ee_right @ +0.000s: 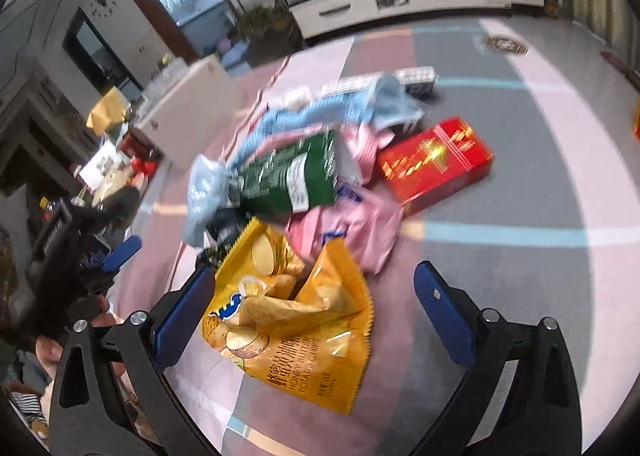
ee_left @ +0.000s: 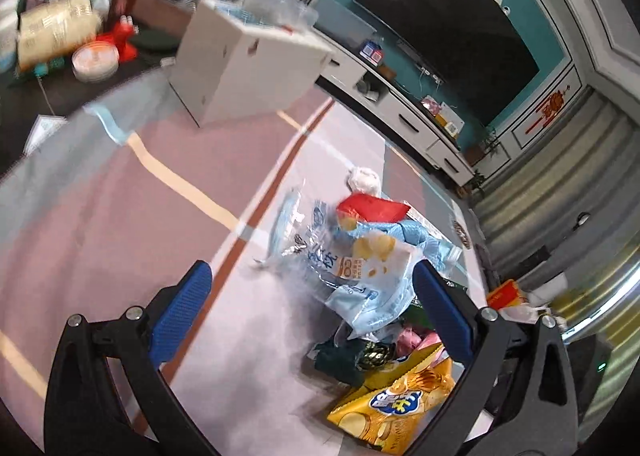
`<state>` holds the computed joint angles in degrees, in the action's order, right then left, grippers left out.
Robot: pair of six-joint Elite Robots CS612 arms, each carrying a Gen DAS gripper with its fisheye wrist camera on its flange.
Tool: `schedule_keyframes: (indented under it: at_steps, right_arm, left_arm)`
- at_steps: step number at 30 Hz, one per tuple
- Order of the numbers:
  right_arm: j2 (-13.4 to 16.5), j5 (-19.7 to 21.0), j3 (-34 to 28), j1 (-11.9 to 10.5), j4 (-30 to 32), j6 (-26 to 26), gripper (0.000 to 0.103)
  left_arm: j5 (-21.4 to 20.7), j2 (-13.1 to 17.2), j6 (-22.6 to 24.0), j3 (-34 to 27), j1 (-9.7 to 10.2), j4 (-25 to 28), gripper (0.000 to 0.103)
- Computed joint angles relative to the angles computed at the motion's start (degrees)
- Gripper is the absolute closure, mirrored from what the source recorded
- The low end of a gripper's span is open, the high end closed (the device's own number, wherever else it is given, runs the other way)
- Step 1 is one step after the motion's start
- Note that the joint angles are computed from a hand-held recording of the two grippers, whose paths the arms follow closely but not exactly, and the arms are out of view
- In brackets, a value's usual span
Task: Collect trash
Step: 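Move both open tools back to the trash pile, then grasp the yellow potato chip bag with the right tool while the left tool grasps the clear wrapper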
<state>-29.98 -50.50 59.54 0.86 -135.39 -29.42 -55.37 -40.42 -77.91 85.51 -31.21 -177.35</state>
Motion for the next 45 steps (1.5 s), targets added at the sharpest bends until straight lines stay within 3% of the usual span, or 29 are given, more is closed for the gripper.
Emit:
schedule_keyframes:
  at_steps: [9, 14, 16, 20, 22, 24, 26, 28, 29, 30, 40, 45]
  right_arm:
    - [0.34, -1.55, 0.7, 0.89, -1.43, -1.33, 0.005]
    - [0.95, 0.19, -0.33, 0.81, 0.85, -1.09, 0.008]
    - [1.1, -0.24, -0.57, 0.89, 0.8, -0.95, 0.014]
    - [1.37, 0.4, -1.1, 0.78, 1.69, -0.77, 0.021]
    - [1.3, 0.57, -0.92, 0.7, 1.21, -0.83, 0.025]
    - [1.27, 0.57, -0.78, 0.67, 0.75, -0.43, 0.028]
    - [1.21, 0.31, -0.66, 0.63, 0.32, -0.6, 0.032]
    - [1.01, 0.22, -0.35, 0.61, -0.34, -0.83, 0.035]
    - [0.85, 0.14, -0.02, 0.6, -1.21, -0.56, 0.036]
    - [0.7, 0.09, 0.24, 0.62, -1.85, -0.49, 0.036]
    - [-0.54, 1.22, 1.89, 0.14, -4.44, -1.24, 0.039]
    - [-1.37, 2.25, 2.91, -0.32, -6.69, -0.58, 0.039]
  left_arm:
    - [-8.05, 5.26, 4.25, -4.31, 1.77, -12.33, 0.003]
    - [-10.53, 6.83, 2.46, -5.83, 2.39, -14.46, 0.003]
    - [-11.85, 7.55, 1.78, -6.37, 2.7, -16.26, 0.005]
    - [-14.86, 9.47, -0.05, -7.72, 3.33, -21.99, 0.024]
    - [-15.98, 10.27, -0.92, -8.15, 3.53, -23.99, 0.029]
    - [-16.27, 10.85, -1.67, -8.43, 3.59, -25.78, 0.042]
    - [-16.0, 11.05, -1.61, -8.32, 3.58, -27.0, 0.045]
    - [-14.52, 11.13, -1.17, -8.49, 3.35, -27.15, 0.059]
    - [-13.97, 11.13, -0.23, -8.61, 3.23, -27.61, 0.077]
    - [-13.83, 11.0, 0.31, -8.52, 3.27, -27.63, 0.08]
    - [-9.26, 8.9, 2.76, -7.34, 2.16, -23.54, 0.085]
    - [-5.53, 7.14, 6.15, -6.82, 1.13, -20.6, 0.085]
